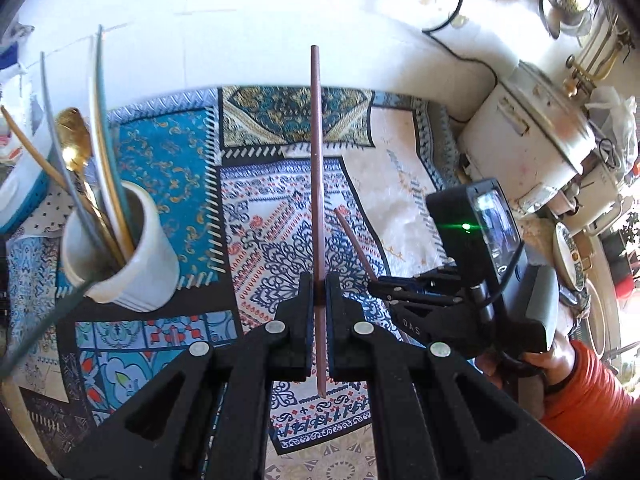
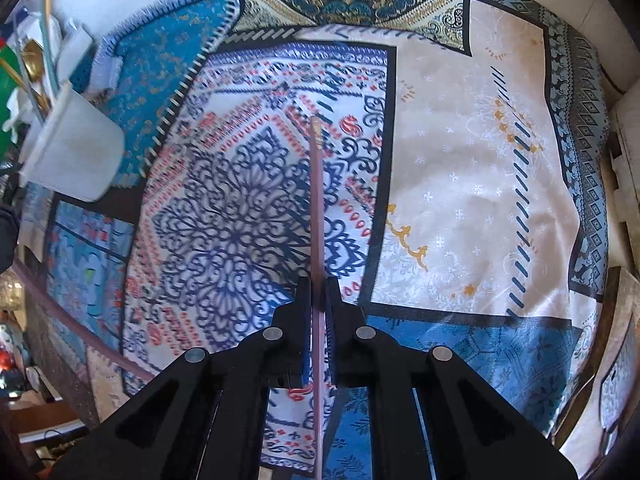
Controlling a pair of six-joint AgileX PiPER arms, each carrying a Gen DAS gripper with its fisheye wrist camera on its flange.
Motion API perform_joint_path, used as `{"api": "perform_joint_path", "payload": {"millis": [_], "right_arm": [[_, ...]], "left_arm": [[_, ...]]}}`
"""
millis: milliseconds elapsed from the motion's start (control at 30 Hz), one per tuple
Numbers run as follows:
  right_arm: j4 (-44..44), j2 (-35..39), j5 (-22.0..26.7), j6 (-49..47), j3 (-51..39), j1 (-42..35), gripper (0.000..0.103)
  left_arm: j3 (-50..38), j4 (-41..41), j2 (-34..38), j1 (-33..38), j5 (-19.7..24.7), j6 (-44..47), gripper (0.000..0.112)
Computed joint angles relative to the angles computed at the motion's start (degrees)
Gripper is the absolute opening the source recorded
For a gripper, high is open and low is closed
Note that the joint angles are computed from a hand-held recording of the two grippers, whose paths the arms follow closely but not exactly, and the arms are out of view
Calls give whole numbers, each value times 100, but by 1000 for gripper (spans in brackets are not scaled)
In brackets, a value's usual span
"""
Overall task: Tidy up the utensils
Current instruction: 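Lift and carry both pink chopsticks to the white cup, then lower both chopsticks into the white cup and open both tools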
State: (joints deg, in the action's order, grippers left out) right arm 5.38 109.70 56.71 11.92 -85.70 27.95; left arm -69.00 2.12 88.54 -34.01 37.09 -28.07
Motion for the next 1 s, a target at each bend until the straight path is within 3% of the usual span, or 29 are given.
{"api": "perform_joint_path", "payload": {"millis": [533,767,1000], "right_arm": [[-459,-743,-381,728,-951,650,6],[-591,-501,-428,904,-1908,954,6],[-677,236,-250,981,-3228,1203,6]], "left_arm": [[137,352,-1200,677,124,-54,4],[45,246,-1586,1075,201,252,4],[-120,-35,-1835,1634,260,694,4]]}}
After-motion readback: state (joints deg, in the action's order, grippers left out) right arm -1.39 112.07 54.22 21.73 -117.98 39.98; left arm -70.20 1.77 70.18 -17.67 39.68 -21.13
